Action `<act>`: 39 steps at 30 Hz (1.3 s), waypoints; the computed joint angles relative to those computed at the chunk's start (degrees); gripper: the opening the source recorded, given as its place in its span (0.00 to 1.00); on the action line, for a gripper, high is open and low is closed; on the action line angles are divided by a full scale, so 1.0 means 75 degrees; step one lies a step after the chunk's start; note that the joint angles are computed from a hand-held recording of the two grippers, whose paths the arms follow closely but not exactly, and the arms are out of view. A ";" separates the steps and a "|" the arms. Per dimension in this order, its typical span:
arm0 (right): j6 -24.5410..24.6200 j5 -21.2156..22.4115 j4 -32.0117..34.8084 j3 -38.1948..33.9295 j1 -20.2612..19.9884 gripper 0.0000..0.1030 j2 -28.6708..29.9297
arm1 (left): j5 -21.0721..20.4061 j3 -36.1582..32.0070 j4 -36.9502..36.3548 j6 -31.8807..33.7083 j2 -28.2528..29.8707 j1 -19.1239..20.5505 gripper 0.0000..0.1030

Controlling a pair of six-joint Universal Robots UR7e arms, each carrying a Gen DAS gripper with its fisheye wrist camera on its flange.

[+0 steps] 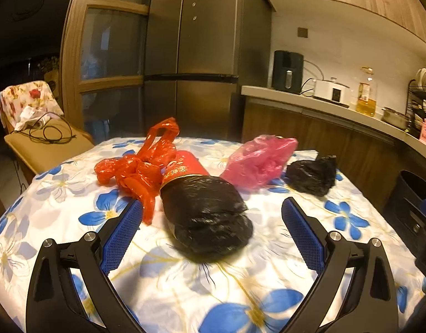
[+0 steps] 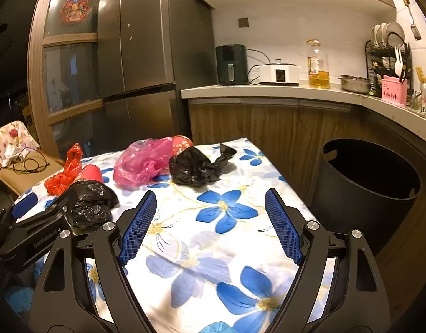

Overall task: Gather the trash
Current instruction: 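Grasp the black bag with the left tool, then grasp the red paper cup rim with the right tool while the left tool holds the black bag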

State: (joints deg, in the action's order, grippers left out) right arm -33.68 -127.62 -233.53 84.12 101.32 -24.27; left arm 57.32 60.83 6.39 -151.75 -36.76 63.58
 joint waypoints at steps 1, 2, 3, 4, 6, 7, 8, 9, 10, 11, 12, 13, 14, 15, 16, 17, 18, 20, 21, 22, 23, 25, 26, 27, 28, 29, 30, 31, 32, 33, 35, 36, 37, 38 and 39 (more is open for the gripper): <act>0.0020 0.0013 0.0052 -0.0038 -0.0011 0.77 0.0015 | 0.0009 -0.0196 0.0186 -0.0109 0.0100 0.0023 0.93; 0.0049 0.0038 0.0140 -0.0096 -0.0028 0.77 0.0033 | 0.0006 -0.0588 0.0562 -0.0304 0.0298 0.0055 0.93; 0.0060 0.0050 0.0196 -0.0149 -0.0035 0.77 0.0058 | 0.0018 -0.0876 0.0845 -0.0429 0.0450 0.0073 0.93; 0.0067 0.0062 0.0250 -0.0201 -0.0042 0.77 0.0076 | 0.0004 -0.1072 0.0991 -0.0483 0.0562 0.0090 0.93; 0.0078 0.0116 0.0356 -0.0296 -0.0060 0.77 0.0104 | -0.0094 -0.1513 0.1281 -0.0543 0.0803 0.0103 0.93; 0.0075 0.0143 0.0407 -0.0368 -0.0066 0.77 0.0130 | -0.0123 -0.1666 0.1386 -0.0553 0.0892 0.0106 0.92; 0.0077 0.0176 0.0435 -0.0400 -0.0078 0.77 0.0143 | -0.0202 -0.1848 0.1510 -0.0574 0.1000 0.0108 0.90; 0.0083 0.0203 0.0472 -0.0435 -0.0089 0.77 0.0156 | -0.0262 -0.2105 0.1744 -0.0630 0.1145 0.0118 0.86; 0.0099 0.0226 0.0545 -0.0496 -0.0100 0.77 0.0177 | -0.0328 -0.2455 0.2103 -0.0721 0.1342 0.0133 0.79; 0.0110 0.0226 0.0602 -0.0552 -0.0101 0.77 0.0197 | -0.0397 -0.2606 0.2247 -0.0767 0.1434 0.0141 0.75; 0.0121 0.0246 0.0661 -0.0597 -0.0110 0.77 0.0215 | -0.0447 -0.2914 0.2552 -0.0862 0.1604 0.0162 0.68; 0.0116 0.0261 0.0699 -0.0640 -0.0117 0.77 0.0236 | -0.0488 -0.3225 0.2862 -0.0982 0.1772 0.0187 0.61; 0.0110 0.0274 0.0729 -0.0667 -0.0126 0.77 0.0245 | -0.0513 -0.3420 0.3057 -0.1080 0.1875 0.0210 0.58; 0.0110 0.0292 0.0765 -0.0701 -0.0133 0.77 0.0261 | -0.0489 -0.3545 0.3198 -0.1165 0.1934 0.0233 0.51; 0.0114 0.0299 0.0805 -0.0744 -0.0137 0.77 0.0282 | -0.0460 -0.3672 0.3328 -0.1234 0.1997 0.0252 0.39; 0.0120 0.0299 0.0839 -0.0768 -0.0142 0.77 0.0292 | -0.0458 -0.3725 0.3393 -0.1277 0.2023 0.0261 0.35; 0.0135 0.0305 0.0882 -0.0781 -0.0147 0.77 0.0294 | -0.0415 -0.3720 0.3424 -0.1297 0.2016 0.0273 0.28; 0.0138 0.0327 0.0945 -0.0826 -0.0155 0.77 0.0316 | -0.0363 -0.3581 0.3355 -0.1198 0.1941 0.0276 0.19; 0.0121 0.0329 0.0958 -0.0844 -0.0155 0.77 0.0326 | -0.0314 -0.3539 0.3336 -0.1163 0.1918 0.0274 0.14; 0.0112 0.0336 0.0985 -0.0870 -0.0154 0.77 0.0340 | -0.0236 -0.3425 0.3309 -0.1133 0.1845 0.0273 0.11; 0.0109 0.0362 0.1013 -0.0885 -0.0155 0.77 0.0346 | -0.0163 -0.3332 0.3283 -0.1120 0.1781 0.0270 0.10; 0.0094 0.0376 0.1075 -0.0950 -0.0151 0.77 0.0376 | 0.0115 -0.2633 0.2892 -0.1052 0.1337 0.0260 0.10; 0.0095 0.0397 0.1138 -0.1000 -0.0151 0.77 0.0398 | 0.0154 -0.2397 0.2734 -0.1025 0.1192 0.0242 0.10; 0.0092 0.0406 0.1210 -0.1073 -0.0147 0.77 0.0433 | 0.0204 -0.2015 0.2471 -0.0963 0.0953 0.0226 0.10; 0.0080 0.0421 0.1284 -0.1177 -0.0142 0.77 0.0492 | 0.0250 -0.1628 0.2214 -0.0885 0.0705 0.0213 0.10; 0.0074 0.0441 0.1341 -0.1246 -0.0139 0.77 0.0529 | 0.0268 -0.1379 0.2061 -0.0851 0.0539 0.0203 0.10; 0.0073 0.0461 0.1425 -0.1343 -0.0131 0.77 0.0583 | 0.0345 -0.1077 0.1933 -0.0848 0.0323 0.0214 0.10; 0.0077 0.0518 0.1555 -0.1474 -0.0126 0.77 0.0652 | 0.0388 -0.0975 0.1909 -0.0853 0.0239 0.0222 0.10; 0.0073 0.0551 0.1633 -0.1559 -0.0127 0.77 0.0699 | 0.0435 -0.0883 0.1908 -0.0855 0.0157 0.0232 0.10; 0.0057 0.0562 0.1748 -0.1695 -0.0118 0.77 0.0771 | 0.0500 -0.0758 0.1881 -0.0829 0.0049 0.0250 0.10; 0.0047 0.0597 0.2008 -0.1962 -0.0100 0.77 0.0905 | 0.0590 -0.0529 0.1768 -0.0718 -0.0148 0.0271 0.10; 0.0068 0.0651 0.2137 -0.2056 -0.0096 0.77 0.0951 | 0.0657 -0.0417 0.1732 -0.0681 -0.0249 0.0286 0.10; 0.0070 0.0732 0.2284 -0.2169 -0.0088 0.77 0.1010 | 0.0679 -0.0309 0.1656 -0.0647 -0.0343 0.0301 0.10; 0.0043 0.0762 0.2367 -0.2256 -0.0078 0.77 0.1063 | 0.0709 -0.0174 0.1563 -0.0609 -0.0475 0.0323 0.10; 0.0013 0.0769 0.2463 -0.2365 -0.0062 0.77 0.1133 | 0.0736 -0.0090 0.1499 -0.0605 -0.0558 0.0337 0.10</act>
State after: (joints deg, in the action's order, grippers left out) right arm -33.57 -121.85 -215.05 66.38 100.85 -15.77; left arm 62.83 60.16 17.63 -156.29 -40.95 66.10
